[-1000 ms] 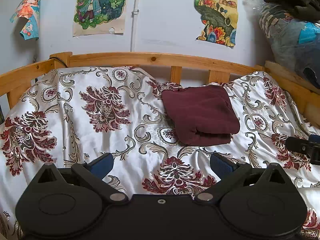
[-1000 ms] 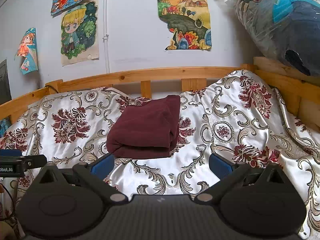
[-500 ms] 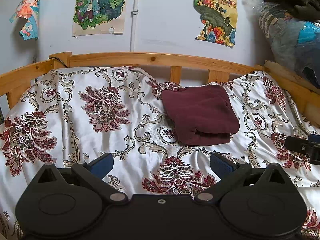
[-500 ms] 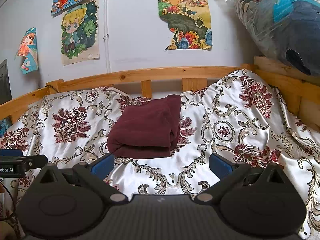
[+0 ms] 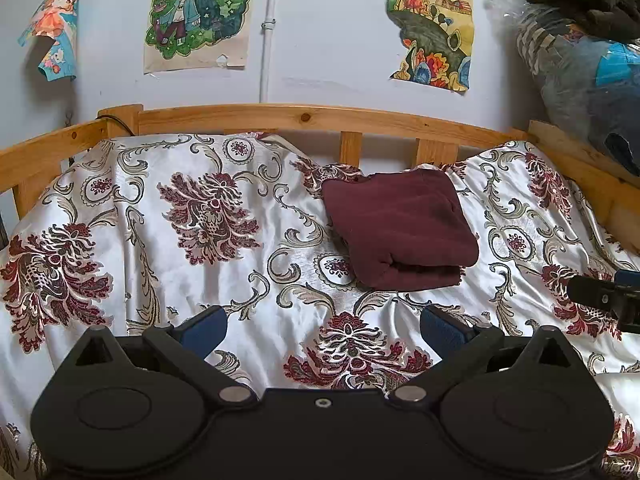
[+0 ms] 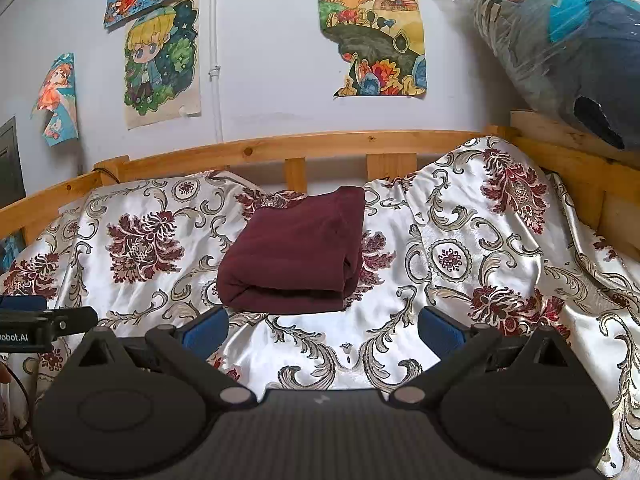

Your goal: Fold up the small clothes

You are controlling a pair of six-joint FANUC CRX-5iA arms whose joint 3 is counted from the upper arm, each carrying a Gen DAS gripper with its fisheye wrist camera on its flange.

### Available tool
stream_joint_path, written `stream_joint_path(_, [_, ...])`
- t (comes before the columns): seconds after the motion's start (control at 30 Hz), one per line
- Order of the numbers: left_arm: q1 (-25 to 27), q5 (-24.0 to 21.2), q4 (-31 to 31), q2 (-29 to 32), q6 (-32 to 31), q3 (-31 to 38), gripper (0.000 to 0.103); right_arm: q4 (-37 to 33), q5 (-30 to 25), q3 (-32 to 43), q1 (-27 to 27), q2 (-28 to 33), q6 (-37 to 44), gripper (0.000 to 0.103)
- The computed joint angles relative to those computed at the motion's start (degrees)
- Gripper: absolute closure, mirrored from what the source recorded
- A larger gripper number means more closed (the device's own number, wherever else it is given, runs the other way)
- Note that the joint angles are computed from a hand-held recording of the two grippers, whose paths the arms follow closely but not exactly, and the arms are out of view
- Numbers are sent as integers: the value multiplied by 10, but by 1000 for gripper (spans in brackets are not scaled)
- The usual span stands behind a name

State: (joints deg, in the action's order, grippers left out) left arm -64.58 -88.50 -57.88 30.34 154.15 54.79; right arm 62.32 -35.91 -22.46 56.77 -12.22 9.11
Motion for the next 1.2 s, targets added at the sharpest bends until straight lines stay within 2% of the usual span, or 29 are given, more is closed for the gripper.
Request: stream_joint_path(1.2, [0,-2,3,4,-5,6,1,-16,10,1,-3,-3,15,0])
